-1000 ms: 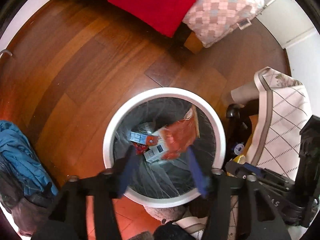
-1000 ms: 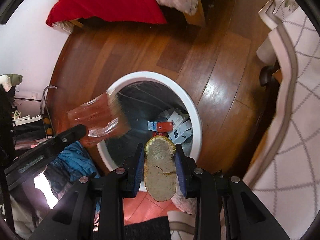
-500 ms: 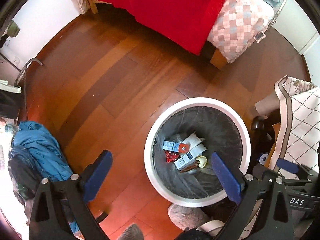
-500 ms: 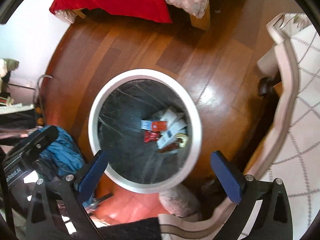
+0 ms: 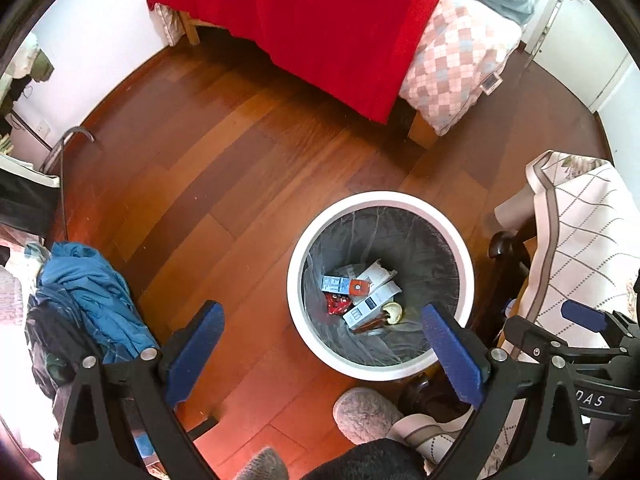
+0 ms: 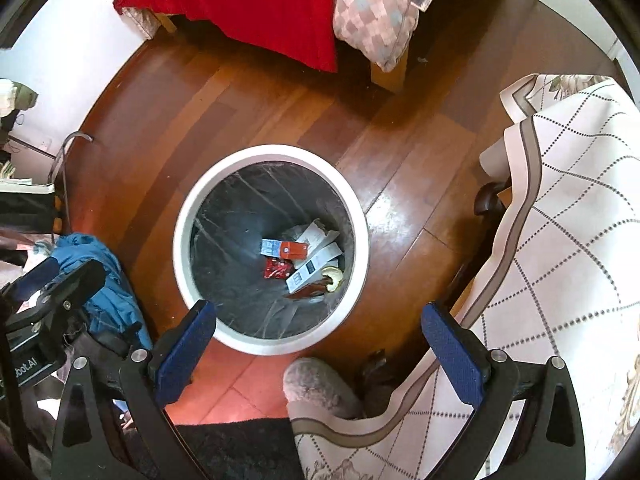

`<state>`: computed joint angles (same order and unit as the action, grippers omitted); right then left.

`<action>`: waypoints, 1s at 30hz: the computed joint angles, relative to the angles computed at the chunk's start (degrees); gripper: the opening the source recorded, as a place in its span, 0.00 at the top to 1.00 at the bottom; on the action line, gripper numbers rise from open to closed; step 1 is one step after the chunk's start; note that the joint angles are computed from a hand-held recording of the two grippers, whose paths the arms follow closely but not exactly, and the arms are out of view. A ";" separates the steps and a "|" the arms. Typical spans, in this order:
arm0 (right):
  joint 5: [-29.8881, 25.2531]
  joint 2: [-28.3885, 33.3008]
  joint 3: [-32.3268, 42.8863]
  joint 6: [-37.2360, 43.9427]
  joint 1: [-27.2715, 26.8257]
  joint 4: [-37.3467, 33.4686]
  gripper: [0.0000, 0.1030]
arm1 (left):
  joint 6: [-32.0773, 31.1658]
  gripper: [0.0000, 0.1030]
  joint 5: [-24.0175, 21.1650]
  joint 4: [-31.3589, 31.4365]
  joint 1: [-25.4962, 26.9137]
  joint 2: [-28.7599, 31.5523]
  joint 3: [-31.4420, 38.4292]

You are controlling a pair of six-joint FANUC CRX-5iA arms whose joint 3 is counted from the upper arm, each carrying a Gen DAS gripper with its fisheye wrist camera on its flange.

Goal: Collect trash

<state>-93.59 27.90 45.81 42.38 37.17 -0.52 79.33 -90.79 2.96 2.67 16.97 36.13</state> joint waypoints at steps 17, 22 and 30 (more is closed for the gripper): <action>6.81 -15.12 -6.52 -7.27 7.27 11.57 0.00 | 0.09 0.02 -1.07 -0.41 -0.81 -7.87 6.78; 11.70 -24.29 -13.92 -14.36 9.14 14.26 0.00 | 1.38 0.02 -2.20 -1.83 -4.29 -9.69 9.22; 8.34 -41.60 -29.96 -28.68 11.48 19.58 0.00 | 5.12 0.02 -3.25 -6.30 -19.43 -7.99 11.71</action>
<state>-85.25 -13.70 15.85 13.70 48.65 19.05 84.45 -94.04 -3.34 -16.76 8.98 47.84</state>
